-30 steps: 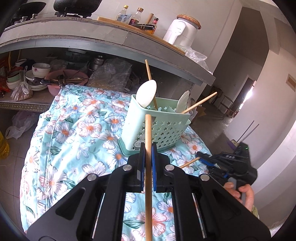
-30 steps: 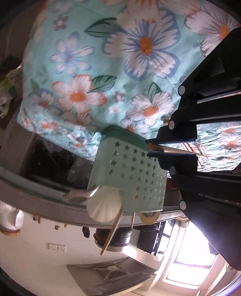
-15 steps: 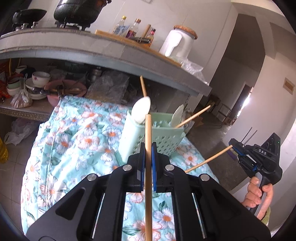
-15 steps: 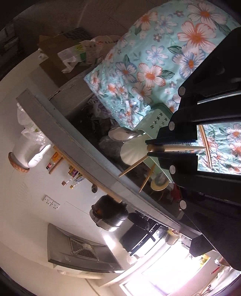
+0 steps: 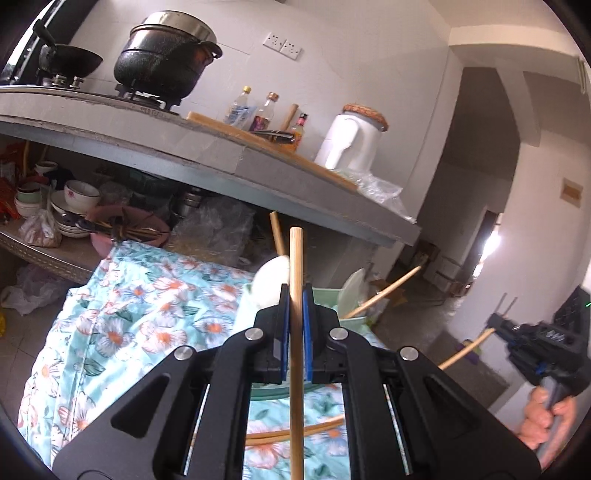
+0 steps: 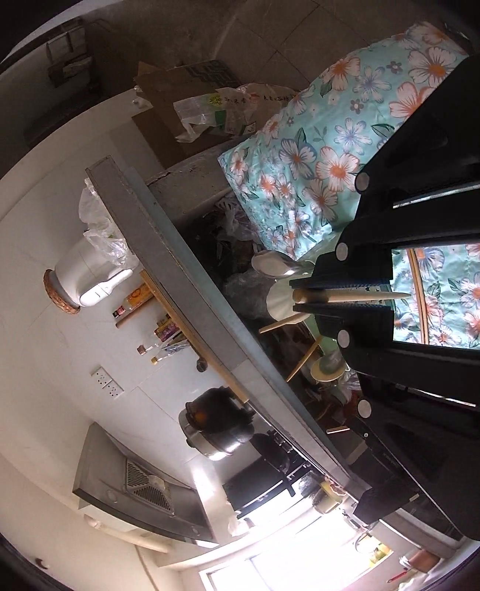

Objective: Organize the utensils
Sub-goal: 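Lift the chopstick up above the green holder with the left gripper, then drop the chopstick into the green holder by opening the left gripper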

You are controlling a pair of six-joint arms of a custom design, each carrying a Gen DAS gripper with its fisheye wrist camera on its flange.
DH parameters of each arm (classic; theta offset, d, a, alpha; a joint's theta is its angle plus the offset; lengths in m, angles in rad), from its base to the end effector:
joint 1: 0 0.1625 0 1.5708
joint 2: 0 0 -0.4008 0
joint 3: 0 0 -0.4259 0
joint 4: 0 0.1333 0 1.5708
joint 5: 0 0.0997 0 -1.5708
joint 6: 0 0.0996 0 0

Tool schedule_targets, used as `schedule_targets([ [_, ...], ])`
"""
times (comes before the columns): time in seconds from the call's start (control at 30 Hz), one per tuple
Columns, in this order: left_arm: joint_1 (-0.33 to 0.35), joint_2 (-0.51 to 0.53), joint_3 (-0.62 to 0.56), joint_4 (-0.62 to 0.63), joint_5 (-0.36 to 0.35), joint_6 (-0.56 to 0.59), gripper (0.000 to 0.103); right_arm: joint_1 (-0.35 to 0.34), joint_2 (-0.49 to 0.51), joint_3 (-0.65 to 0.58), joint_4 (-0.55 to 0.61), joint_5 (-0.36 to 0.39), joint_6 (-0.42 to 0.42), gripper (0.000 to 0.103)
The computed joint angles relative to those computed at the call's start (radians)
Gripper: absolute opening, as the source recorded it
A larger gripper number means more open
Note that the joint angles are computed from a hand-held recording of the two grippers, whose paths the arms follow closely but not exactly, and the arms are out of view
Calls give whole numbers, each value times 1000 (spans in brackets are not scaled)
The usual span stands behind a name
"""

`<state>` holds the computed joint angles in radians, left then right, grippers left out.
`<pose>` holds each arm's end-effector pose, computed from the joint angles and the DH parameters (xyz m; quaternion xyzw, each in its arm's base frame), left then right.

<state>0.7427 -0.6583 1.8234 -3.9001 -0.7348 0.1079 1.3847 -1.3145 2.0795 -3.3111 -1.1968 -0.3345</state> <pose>-0.2915 -0.5489 0.0815 0.1452 0.7820 -0.5897 0.1403 0.0666 -0.5636 0.2858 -0.1512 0.8592 -0.4871 0.0402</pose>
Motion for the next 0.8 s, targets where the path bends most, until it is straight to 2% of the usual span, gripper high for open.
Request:
schedule_targets([
  [0.17,34,13,10,50,-1,-87,5,-1,5,-4,13,-8,-6,7],
  [0.4,22,-4,30,84,21,-92,5,-1,7,-6,8,-12,-5,7],
  [0.6,-28,-10,-5,-3,5,60,5,-6,3,-2,3,-17,1,7],
  [0.8,-71,14,-127,-170,-69,327,5,-6,3,-1,6,-16,0,7],
])
